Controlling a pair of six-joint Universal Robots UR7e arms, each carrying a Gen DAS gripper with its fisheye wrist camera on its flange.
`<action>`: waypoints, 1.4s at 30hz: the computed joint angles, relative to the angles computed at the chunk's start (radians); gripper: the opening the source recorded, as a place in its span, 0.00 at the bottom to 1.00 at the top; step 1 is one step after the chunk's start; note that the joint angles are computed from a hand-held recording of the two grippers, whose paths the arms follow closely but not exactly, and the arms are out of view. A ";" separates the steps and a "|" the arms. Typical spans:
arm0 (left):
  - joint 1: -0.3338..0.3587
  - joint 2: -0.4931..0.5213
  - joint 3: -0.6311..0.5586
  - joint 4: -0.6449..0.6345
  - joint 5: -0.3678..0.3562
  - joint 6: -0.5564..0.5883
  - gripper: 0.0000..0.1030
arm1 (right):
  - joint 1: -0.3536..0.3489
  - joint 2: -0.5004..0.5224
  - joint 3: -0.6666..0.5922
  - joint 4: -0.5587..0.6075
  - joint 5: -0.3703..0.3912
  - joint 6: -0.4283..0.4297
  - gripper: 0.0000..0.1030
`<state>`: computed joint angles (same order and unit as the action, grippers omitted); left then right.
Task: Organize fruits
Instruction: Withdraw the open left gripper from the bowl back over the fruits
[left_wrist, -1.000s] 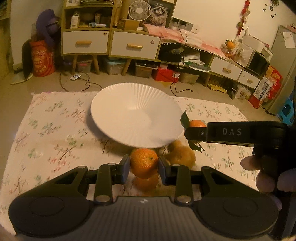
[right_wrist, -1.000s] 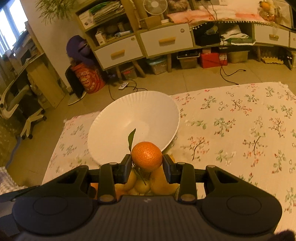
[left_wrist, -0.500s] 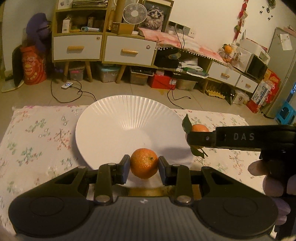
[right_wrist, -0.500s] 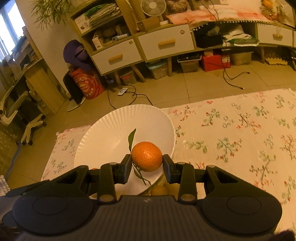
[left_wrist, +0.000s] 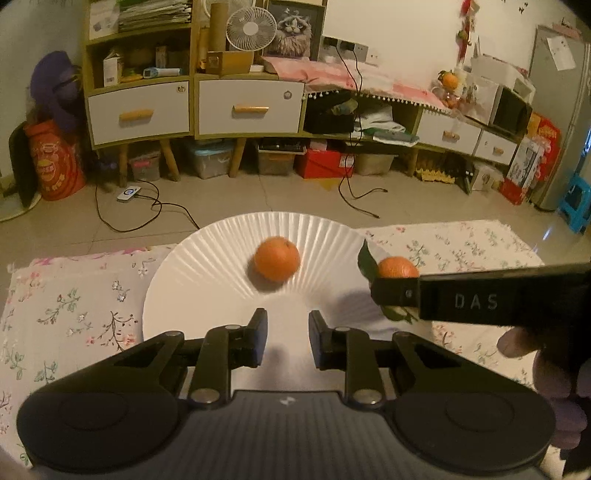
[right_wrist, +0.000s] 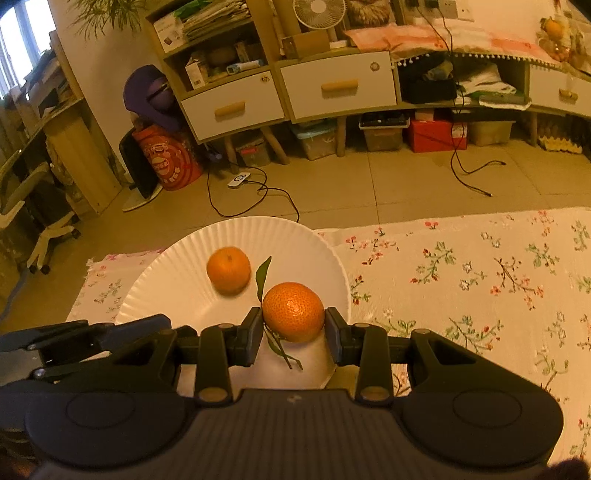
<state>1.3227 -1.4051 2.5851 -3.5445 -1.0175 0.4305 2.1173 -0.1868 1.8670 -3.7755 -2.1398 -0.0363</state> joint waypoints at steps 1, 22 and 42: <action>0.002 0.002 0.002 -0.002 0.003 -0.002 0.17 | 0.001 0.002 -0.003 0.001 -0.003 -0.007 0.32; -0.017 -0.063 0.024 0.049 0.015 -0.045 0.58 | 0.023 -0.021 0.037 -0.038 0.012 0.007 0.63; -0.157 -0.342 0.212 0.217 0.137 -0.140 0.85 | 0.107 -0.045 0.159 -0.098 -0.085 0.093 0.86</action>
<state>1.1653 -1.7472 2.7969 -3.3272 -0.8801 0.2901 2.2242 -0.2318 2.0260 -3.8738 -2.2251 0.0563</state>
